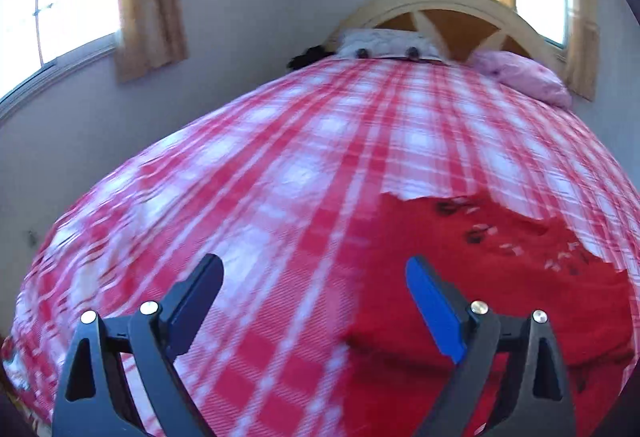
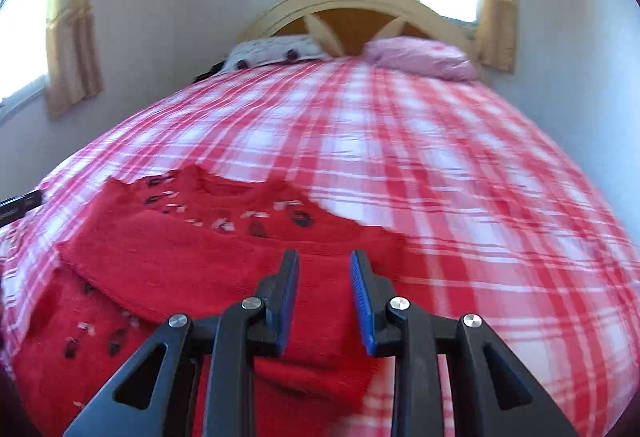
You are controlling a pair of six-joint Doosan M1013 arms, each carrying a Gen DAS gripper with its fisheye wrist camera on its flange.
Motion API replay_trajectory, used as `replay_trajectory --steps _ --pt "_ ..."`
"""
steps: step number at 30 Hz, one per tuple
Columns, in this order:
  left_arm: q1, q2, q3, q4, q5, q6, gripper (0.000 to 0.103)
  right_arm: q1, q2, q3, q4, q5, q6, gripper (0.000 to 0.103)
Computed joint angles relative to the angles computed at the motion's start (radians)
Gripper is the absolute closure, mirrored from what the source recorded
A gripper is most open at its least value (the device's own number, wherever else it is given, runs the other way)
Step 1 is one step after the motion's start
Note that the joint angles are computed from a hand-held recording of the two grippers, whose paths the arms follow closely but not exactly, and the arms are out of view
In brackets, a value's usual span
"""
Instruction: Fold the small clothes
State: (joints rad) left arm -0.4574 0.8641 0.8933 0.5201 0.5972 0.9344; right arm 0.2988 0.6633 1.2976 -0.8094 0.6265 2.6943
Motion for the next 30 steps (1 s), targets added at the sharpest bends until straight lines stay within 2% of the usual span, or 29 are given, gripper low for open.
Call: replay_trajectory --steps 2,5,6,7,9,10,11,12,14,18,21,23,25,27,30 --pt "-0.017 0.032 -0.052 -0.024 0.027 0.054 0.008 -0.014 0.035 -0.040 0.099 0.019 -0.080 0.075" --pt "-0.035 0.098 -0.158 -0.053 0.099 0.116 0.008 -0.028 0.067 -0.066 0.174 0.075 -0.120 0.075" --pt "-0.036 0.127 -0.211 -0.073 0.147 0.139 0.008 -0.041 0.059 -0.049 0.212 0.036 -0.112 0.075" --pt "-0.036 0.180 -0.305 -0.101 0.239 0.159 0.008 -0.050 0.048 -0.029 0.236 -0.005 -0.103 0.075" --pt "-0.031 0.240 -0.415 -0.130 0.352 0.166 0.008 -0.061 0.035 -0.002 0.261 -0.055 -0.096 0.075" --pt "-0.027 0.270 -0.465 -0.130 0.405 0.154 0.008 -0.061 0.035 0.002 0.259 -0.065 -0.091 0.075" --pt "-0.024 0.279 -0.474 -0.128 0.413 0.131 0.005 -0.061 0.037 0.002 0.253 -0.068 -0.088 0.075" --pt "-0.018 0.268 -0.442 -0.136 0.378 0.105 0.001 -0.059 0.039 0.001 0.240 -0.063 -0.083 0.075" --pt "-0.014 0.259 -0.419 -0.153 0.359 0.089 0.000 -0.054 0.047 -0.012 0.217 -0.042 -0.083 0.075" --pt "-0.011 0.263 -0.426 -0.169 0.362 0.096 0.000 -0.044 0.064 -0.046 0.186 0.013 -0.102 0.074" --pt "-0.020 0.251 -0.407 -0.122 0.351 0.106 0.001 -0.048 0.046 -0.025 0.193 -0.018 -0.085 0.074" --pt "-0.026 0.204 -0.332 -0.087 0.295 0.118 0.002 -0.038 0.005 0.032 0.061 -0.067 0.081 0.074" --pt "-0.026 0.135 -0.212 -0.072 0.188 0.120 0.002 -0.031 -0.028 0.078 -0.014 -0.108 0.169 0.074" --pt "-0.022 0.087 -0.130 -0.091 0.113 0.143 0.002 -0.025 -0.053 0.111 0.012 -0.127 0.150 0.074" --pt "-0.018 0.042 -0.047 -0.150 0.039 0.204 0.002 -0.013 -0.059 0.128 0.080 -0.093 0.074 0.074"
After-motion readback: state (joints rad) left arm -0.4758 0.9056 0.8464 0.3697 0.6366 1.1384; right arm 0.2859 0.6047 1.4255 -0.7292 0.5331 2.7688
